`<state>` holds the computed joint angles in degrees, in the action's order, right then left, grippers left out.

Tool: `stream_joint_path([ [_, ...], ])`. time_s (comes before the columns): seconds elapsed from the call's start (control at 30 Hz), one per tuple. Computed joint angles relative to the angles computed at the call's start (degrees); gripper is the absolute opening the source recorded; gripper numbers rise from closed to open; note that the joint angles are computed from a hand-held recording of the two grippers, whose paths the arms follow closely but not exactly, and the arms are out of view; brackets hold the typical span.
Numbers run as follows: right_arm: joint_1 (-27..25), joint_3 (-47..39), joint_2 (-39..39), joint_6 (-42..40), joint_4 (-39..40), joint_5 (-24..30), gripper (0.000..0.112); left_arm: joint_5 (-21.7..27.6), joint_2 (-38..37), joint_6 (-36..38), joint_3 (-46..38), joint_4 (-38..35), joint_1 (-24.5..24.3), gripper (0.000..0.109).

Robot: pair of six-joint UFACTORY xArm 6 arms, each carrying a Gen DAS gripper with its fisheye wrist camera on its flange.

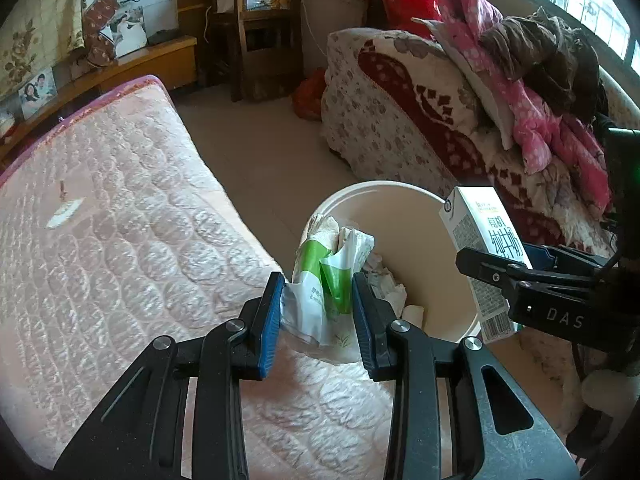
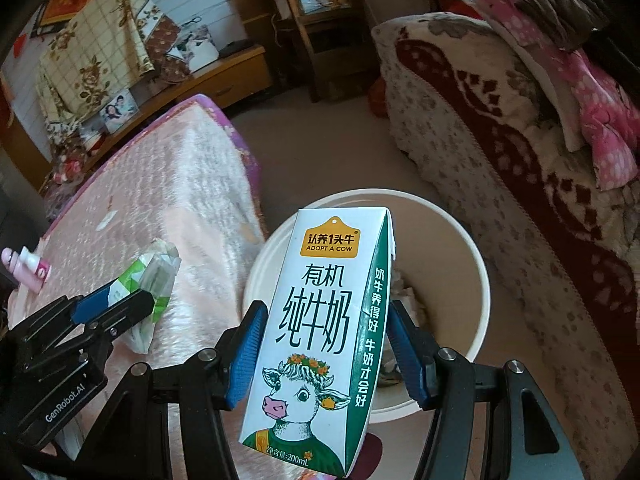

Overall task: Collect trash
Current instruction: 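Carry both items over the white bucket and open both tools to drop them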

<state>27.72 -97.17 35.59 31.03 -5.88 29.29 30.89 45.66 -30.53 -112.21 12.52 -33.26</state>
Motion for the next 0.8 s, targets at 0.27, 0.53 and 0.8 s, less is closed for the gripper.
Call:
stream_joint_path([
  [0.27,-0.7,-0.8,1.3,0.7,-0.4,-0.1,0.059,2.3,4.8,2.7,-7.2,-3.1,-0.5,0.031],
  [0.53,-1.3,-1.3,2.0,2.4,-0.7,-0.5,0.059,0.8,6.3,5.4,-8.5,-8.0,-0.1,0.039],
  [0.8,-1.5,-0.9,2.1,2.9,-0.6,-1.1,0.069,-1.2,6.0,5.7,-7.5,-9.1,-0.2,0.057],
])
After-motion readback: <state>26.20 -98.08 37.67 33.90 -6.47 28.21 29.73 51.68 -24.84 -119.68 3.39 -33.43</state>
